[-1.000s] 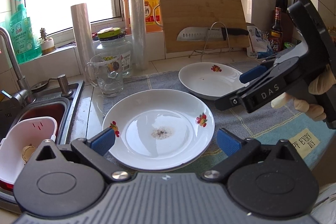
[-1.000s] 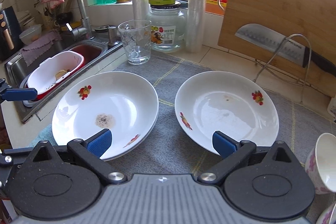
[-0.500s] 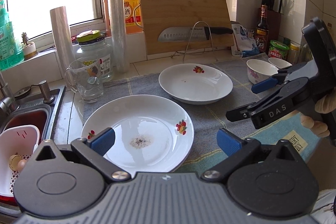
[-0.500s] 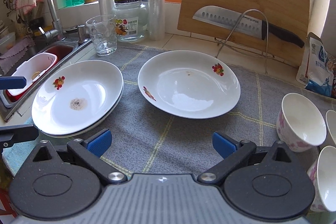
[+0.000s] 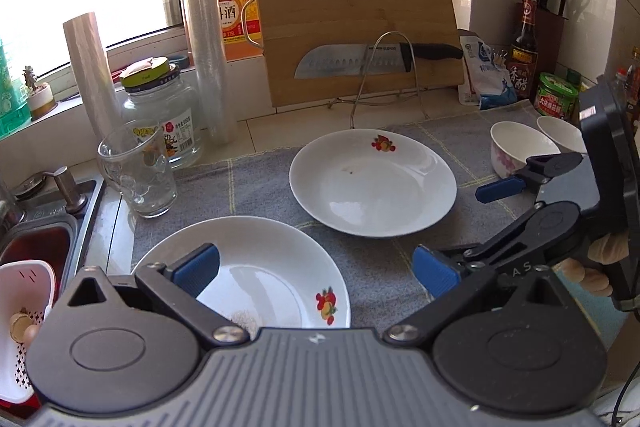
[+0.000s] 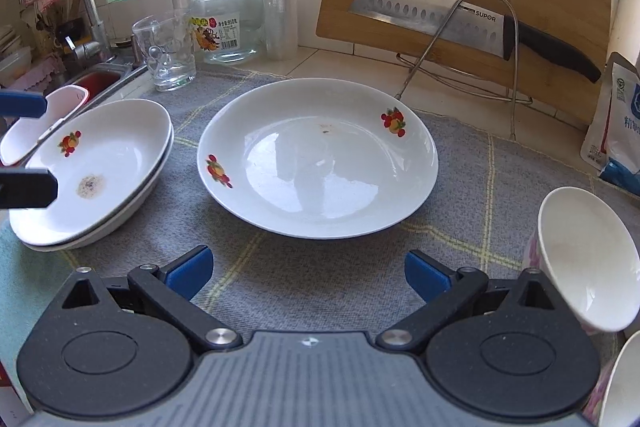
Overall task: Organize plates and bowls
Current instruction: 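Move the left tool toward the remaining flower plate by the cutting board, then grip the rim of the flower plate with the left tool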
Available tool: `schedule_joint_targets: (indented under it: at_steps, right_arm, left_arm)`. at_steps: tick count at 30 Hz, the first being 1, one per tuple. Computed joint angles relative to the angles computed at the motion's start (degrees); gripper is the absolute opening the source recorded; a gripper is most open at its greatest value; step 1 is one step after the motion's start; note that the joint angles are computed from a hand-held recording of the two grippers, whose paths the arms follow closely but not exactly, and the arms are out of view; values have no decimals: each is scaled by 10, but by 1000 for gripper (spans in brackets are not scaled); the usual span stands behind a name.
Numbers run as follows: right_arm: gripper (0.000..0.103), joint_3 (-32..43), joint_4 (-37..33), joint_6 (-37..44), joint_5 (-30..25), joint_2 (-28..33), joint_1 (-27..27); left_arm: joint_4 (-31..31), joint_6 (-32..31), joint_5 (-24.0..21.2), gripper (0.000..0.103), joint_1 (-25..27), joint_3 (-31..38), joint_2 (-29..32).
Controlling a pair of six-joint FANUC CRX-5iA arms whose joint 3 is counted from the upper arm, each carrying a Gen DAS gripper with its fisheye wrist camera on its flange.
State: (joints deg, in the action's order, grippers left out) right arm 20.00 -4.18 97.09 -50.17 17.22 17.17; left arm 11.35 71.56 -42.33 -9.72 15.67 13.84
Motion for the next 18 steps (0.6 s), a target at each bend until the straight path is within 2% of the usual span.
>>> schedule_joint_targets:
  at_steps: [5,9,13,18]
  right_arm:
    - [103,33,-38,64,-15,23,-17]
    - [103,61,-54,60,-36,44,-25]
    - [103,84,-60,37,-63,59,-28]
    - [103,68,-13,24,-48,60,-8]
  left_arm:
    - [-27,51,-59,102,-13,97,59]
    - [-50,77,-84,102,-22,148,89]
    - [-50,60,-97,102,-25,186,117]
    - [-38,26,-119,102,-23,236,155]
